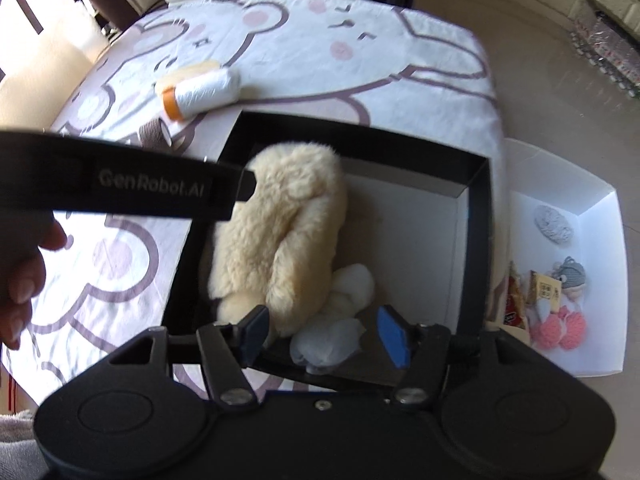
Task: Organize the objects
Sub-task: 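Lower the plush into the black box and open the left gripper while the right releases the sock inside, then withdraw both open grippers up out of the black box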
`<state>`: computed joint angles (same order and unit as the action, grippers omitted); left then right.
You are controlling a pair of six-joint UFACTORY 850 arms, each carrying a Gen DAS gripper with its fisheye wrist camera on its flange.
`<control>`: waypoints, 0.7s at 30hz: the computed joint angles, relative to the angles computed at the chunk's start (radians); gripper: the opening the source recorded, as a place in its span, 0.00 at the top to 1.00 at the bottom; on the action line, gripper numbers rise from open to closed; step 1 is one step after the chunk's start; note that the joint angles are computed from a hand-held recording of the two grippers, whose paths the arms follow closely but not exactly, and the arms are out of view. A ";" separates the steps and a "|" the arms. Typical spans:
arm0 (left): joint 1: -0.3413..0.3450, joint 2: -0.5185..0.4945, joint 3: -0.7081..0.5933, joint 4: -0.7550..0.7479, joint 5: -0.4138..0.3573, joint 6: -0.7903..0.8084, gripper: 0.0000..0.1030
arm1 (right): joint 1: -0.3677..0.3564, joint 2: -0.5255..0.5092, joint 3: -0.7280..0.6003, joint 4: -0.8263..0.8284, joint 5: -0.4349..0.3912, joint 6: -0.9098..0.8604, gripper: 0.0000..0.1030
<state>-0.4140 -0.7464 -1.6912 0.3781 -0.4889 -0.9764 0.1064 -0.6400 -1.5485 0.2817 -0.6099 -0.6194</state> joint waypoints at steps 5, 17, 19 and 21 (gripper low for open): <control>-0.015 0.015 0.010 0.053 -0.025 -0.017 0.26 | -0.008 0.045 0.039 -0.033 0.084 0.082 0.40; -0.035 0.099 0.091 0.180 -0.059 -0.100 0.20 | -0.030 0.129 0.123 -0.109 0.261 0.321 0.35; -0.036 0.116 0.111 0.205 -0.056 -0.122 0.17 | -0.031 0.145 0.142 -0.115 0.282 0.343 0.32; -0.038 0.133 0.129 0.231 -0.058 -0.145 0.14 | -0.032 0.155 0.153 -0.118 0.296 0.358 0.30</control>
<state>-0.4524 -0.6132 -1.5624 0.6086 -0.5469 -1.1209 0.0741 -0.4850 -1.3955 0.1635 -0.3144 -0.2610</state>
